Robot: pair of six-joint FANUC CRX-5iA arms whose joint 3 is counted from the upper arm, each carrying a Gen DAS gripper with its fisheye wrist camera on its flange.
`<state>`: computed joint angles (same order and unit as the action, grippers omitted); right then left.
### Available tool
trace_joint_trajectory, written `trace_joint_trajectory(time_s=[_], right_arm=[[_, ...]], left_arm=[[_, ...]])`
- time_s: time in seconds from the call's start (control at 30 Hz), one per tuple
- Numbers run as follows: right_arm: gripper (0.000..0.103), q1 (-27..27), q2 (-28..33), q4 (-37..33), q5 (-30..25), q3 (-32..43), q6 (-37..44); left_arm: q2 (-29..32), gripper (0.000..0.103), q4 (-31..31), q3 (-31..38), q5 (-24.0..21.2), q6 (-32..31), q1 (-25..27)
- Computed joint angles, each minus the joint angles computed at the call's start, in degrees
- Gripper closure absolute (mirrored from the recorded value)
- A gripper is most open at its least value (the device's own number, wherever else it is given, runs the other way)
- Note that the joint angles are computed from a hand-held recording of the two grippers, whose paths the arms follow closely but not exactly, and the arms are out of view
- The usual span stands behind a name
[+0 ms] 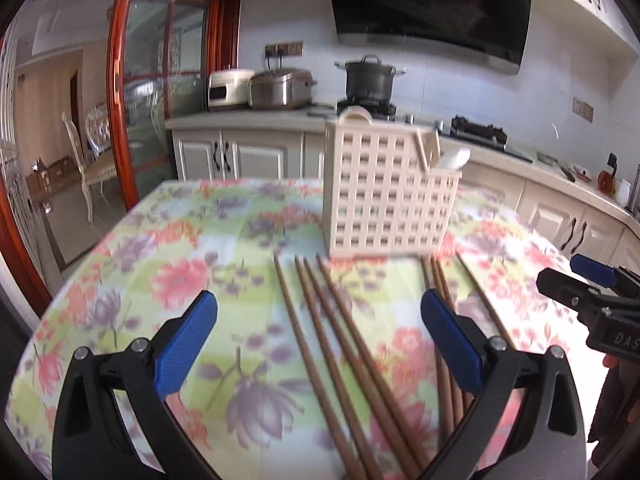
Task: Organize utensils
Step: 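Withdraw the right tool from the caddy back toward the chopsticks, then close the right tool on a single brown chopstick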
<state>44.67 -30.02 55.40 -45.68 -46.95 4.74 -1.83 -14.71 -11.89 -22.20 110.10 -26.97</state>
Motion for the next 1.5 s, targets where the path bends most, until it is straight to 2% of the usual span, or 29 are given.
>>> trace_joint_trajectory(time_s=[0.1, 0.3, 0.4, 0.57, 0.7, 0.93, 1.0, 1.1, 1.2, 1.27, 1.33, 1.5], right_arm=[[0.018, -0.7, 1.1, -3.6, 0.2, 0.4, 1.1], [0.02, -3.6, 5.7, -11.6, 0.4, 5.1, 7.8], [0.027, -5.5, 8.4, -16.1, 1.2, 8.0, 12.3], [0.044, -8.6, 13.4, -22.7, 1.6, 12.5, 18.2], [0.051, -10.1, 16.6, -25.5, 1.1, 15.3, 21.0], [0.062, -10.7, 20.6, -24.0, -1.1, 18.1, 22.8], [0.066, -10.3, 20.9, -22.4, -1.6, 17.8, 22.2], [0.072, -10.2, 20.7, -22.3, -1.5, 17.7, 22.7], [0.079, -9.9, 20.5, -21.9, -1.5, 17.4, 23.1], [0.087, -9.5, 20.4, -22.0, -1.7, 17.5, 23.6], [0.089, -9.3, 20.2, -21.8, -1.5, 17.2, 23.4], [0.089, -10.1, 19.8, -23.2, -0.2, 17.1, 24.1]], left_arm=[[1.0, 0.004, 3.5, -0.1, -2.2, -3.1, 0.9], [3.1, 0.004, 8.0, 1.3, -6.7, -5.3, 2.9], [4.3, 0.005, 8.8, 2.5, -8.6, -5.5, 3.7], [5.9, 0.006, 10.1, 4.1, -9.9, -6.6, 5.1], [7.8, 0.014, 10.6, 6.4, -11.6, -8.1, 5.6], [11.0, 0.032, 12.5, 9.4, -14.9, -10.9, 6.3], [11.9, 0.04, 12.1, 10.4, -16.0, -10.7, 6.2], [13.1, 0.047, 13.2, 11.3, -17.3, -11.7, 6.5], [13.8, 0.052, 13.2, 12.1, -17.7, -12.1, 6.4], [14.4, 0.054, 13.4, 13.0, -18.3, -12.3, 6.3], [15.1, 0.055, 13.7, 13.9, -18.9, -12.2, 6.2], [17.0, 0.067, 13.4, 16.6, -20.1, -11.3, 6.1]])
